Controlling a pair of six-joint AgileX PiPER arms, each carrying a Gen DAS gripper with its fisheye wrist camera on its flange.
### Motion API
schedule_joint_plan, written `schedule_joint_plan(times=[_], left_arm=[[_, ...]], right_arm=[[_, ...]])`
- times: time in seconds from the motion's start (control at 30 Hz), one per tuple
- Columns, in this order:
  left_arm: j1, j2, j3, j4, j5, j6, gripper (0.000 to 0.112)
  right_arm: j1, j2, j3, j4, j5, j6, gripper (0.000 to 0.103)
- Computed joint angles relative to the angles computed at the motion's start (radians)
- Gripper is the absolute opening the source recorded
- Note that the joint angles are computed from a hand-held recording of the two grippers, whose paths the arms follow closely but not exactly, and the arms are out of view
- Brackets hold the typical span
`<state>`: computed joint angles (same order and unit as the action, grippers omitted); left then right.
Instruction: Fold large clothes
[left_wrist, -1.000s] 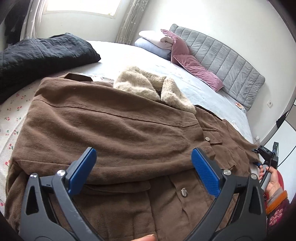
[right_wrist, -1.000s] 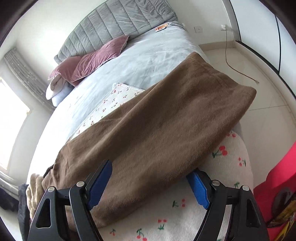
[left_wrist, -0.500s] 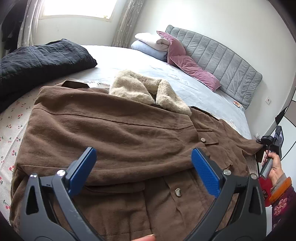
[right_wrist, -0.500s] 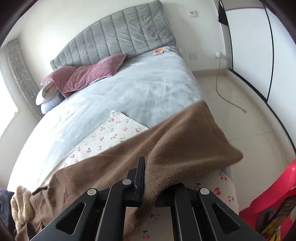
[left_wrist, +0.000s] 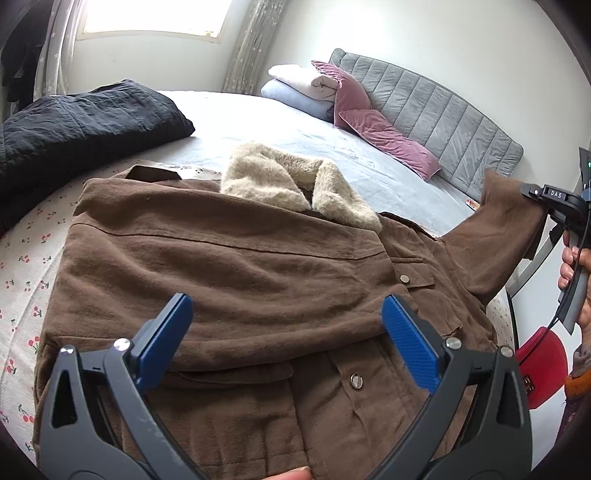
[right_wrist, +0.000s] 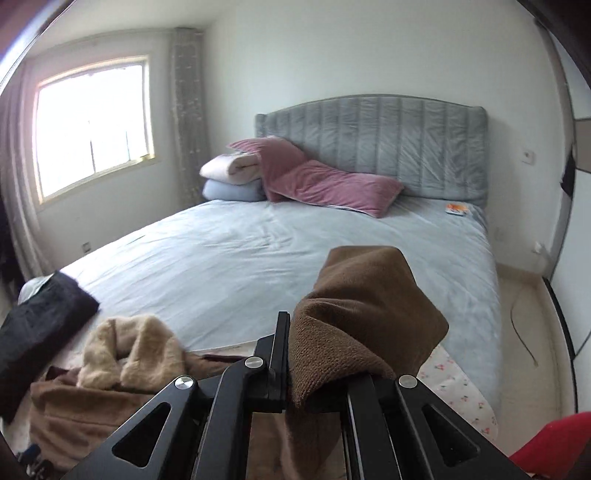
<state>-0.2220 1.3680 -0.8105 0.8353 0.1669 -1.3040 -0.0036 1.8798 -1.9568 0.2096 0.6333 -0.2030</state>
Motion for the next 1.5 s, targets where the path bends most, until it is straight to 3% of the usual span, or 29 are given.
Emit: schedule_joint_plan(times=[0.17,0.3,0.43,0.53,0.57,0.63,0.67,0.7,0.83,0.97,1.13,1.3,1.5], left_arm=[[0.016,-0.006,0.000,-0.070,-0.006,0.073,0.102],[0.015,-0.004,-0.003,-0.088,-0.003,0.095,0.102],[-0.009,0.009,-0.016,0.017,0.042,0.008,0.102],[-0.024,0.014,-0.033,-0.007,0.076,0.039,0.102],[-0.026,0.013,-0.039,-0.036,0.085,0.071,0.102],[-0.042,0.009,-0.061,-0.095,0.131,0.141,0.102],[-0.056,0.007,-0.077,-0.123,0.165,0.180,0.102],[-0.071,0.006,-0.093,-0.140,0.199,0.209,0.102],[-0.170,0.029,-0.190,-0.133,0.389,0.273,0.102],[-0.267,0.071,-0.303,-0.139,0.514,0.386,0.102],[-0.381,0.243,-0.543,-0.139,0.660,0.552,0.102],[-0.456,0.505,-0.855,-0.112,0.763,0.706,0.102],[-0.421,0.838,-1.311,-0.240,0.905,0.905,0.085]], right_arm=[[0.165,-0.005,0.082,-0.010,0.004,-0.082,0.005],[0.241,0.068,0.157,0.006,-0.006,-0.145,0.005],[0.284,0.184,0.180,-0.026,0.025,-0.119,0.005],[0.289,0.267,0.143,-0.019,0.117,-0.081,0.015],[0.276,0.264,0.157,0.022,0.121,-0.102,0.023],[0.252,0.218,0.207,0.123,0.130,-0.158,0.041],[0.232,0.195,0.221,0.182,0.161,-0.188,0.058],[0.213,0.165,0.242,0.232,0.186,-0.220,0.063],[0.136,0.047,0.307,0.288,0.277,-0.260,0.064],[0.024,-0.057,0.346,0.330,0.347,-0.242,0.066],[-0.163,-0.147,0.465,0.419,0.296,-0.243,0.067],[-0.256,-0.061,0.410,0.388,0.303,-0.180,0.067],[-0.309,0.013,0.364,0.447,0.367,-0.215,0.067]])
